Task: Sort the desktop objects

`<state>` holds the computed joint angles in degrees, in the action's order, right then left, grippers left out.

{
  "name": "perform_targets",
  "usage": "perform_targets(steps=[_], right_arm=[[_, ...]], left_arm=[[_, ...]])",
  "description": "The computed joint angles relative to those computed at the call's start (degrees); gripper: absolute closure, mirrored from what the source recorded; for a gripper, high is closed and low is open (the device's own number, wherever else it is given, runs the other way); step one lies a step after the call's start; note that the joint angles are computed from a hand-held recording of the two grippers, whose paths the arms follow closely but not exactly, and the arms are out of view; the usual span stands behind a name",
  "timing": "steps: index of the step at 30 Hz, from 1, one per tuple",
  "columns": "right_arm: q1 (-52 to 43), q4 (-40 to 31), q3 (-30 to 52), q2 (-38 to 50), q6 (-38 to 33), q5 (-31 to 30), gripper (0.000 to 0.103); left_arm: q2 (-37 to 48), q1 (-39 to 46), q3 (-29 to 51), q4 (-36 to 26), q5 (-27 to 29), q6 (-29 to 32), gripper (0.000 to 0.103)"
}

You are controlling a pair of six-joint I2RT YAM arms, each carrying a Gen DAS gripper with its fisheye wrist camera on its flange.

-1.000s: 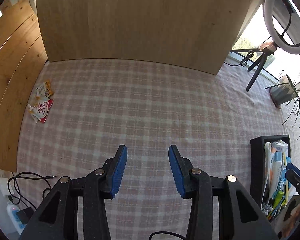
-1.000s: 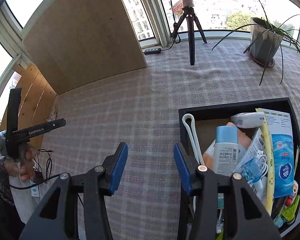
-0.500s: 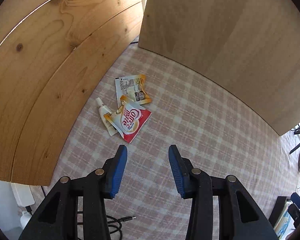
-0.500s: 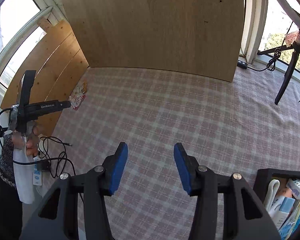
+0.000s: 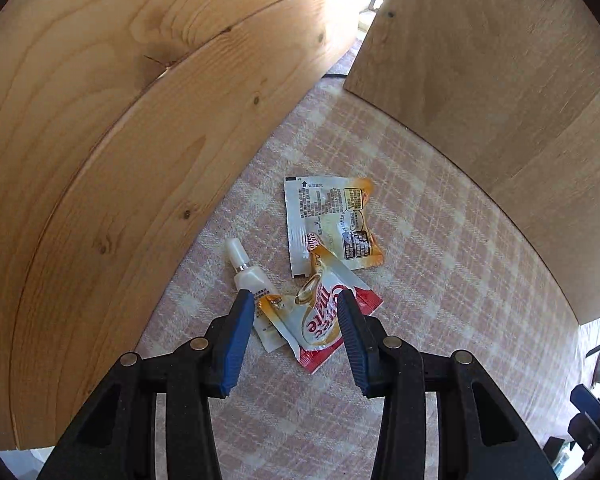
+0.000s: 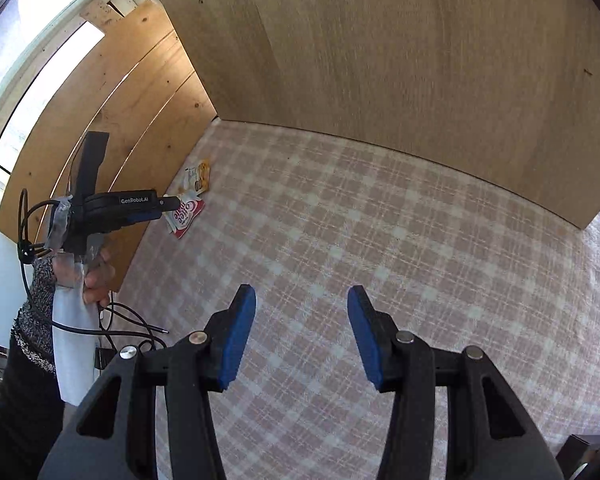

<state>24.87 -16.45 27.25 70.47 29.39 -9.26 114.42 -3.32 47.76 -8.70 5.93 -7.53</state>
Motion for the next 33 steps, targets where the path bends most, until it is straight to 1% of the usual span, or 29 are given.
perform_targets(steps=[2,4,8,9,12,15,17,19,20,22,23,24,25,26,28,30,33], right_arm=[[-0.63,3.78,3.27,6.39,-0.70,-2.46,0.056],[-0.28,6.69,8.39,14.02,-0.94,-4.31,0.056],[1.60,9.44,21.36,29.12,-0.99,-6.76,0.057],[2.27,9.19,26.04,33.69,-0.77,-6.87,0.057],[4.66,6.32,38.97,44.81,-1.47,-6.23,0.058],[6.65,0.56,52.49,54.83,-2.58,-5.95,0.061],[7.65,-3.19,60.17,60.18,-2.91,-5.15,0.062],[8.17,-6.04,65.30,63.83,-2.66,-4.11,0.062],[8.25,-7.11,67.71,65.67,-2.29,-4.59,0.062],[8.43,-8.28,70.94,68.39,-1.62,-6.02,0.062],[8.71,-8.59,71.91,69.26,-1.62,-6.25,0.065],[9.08,-8.88,72.64,69.97,-1.80,-6.35,0.072],[9.50,-9.01,72.94,70.40,-2.03,-6.26,0.075],[10.06,-8.10,72.11,69.92,-2.34,-4.83,0.079],[10.70,-8.31,71.51,69.32,-3.00,-3.34,0.082],[10.95,-8.84,70.91,68.61,-3.59,-2.47,0.087],[11.09,-8.83,68.32,66.71,-4.42,-1.85,0.089]], left_arm=[[0.58,1.17,-0.77,1.69,2.23,0.24,0.062],[0.75,2.03,-1.90,3.57,3.36,0.48,0.063],[0.58,3.12,-4.26,7.21,4.92,0.89,0.064],[0.54,3.31,-4.74,7.95,5.31,0.72,0.065],[0.77,3.41,-5.61,9.57,6.06,0.67,0.065],[1.03,3.33,-6.18,10.77,6.81,1.33,0.065],[1.25,3.59,-6.59,11.67,7.39,1.44,0.066],[1.34,5.29,-7.34,12.60,8.62,2.60,0.068],[1.54,5.70,-7.56,13.16,9.34,2.87,0.068],[1.88,5.88,-7.93,14.08,9.23,3.30,0.068],[2.57,6.03,-7.60,13.73,9.62,3.46,0.070],[3.57,6.57,-7.10,13.10,11.41,3.63,0.075],[3.30,6.62,-8.14,14.75,11.35,3.17,0.075],[3.12,6.34,-8.82,15.67,10.89,3.15,0.075],[2.77,5.84,-9.80,16.56,10.39,2.85,0.076],[2.44,5.33,-10.51,16.66,10.47,2.52,0.077],[1.79,3.66,-12.26,17.60,10.31,2.01,0.078]])
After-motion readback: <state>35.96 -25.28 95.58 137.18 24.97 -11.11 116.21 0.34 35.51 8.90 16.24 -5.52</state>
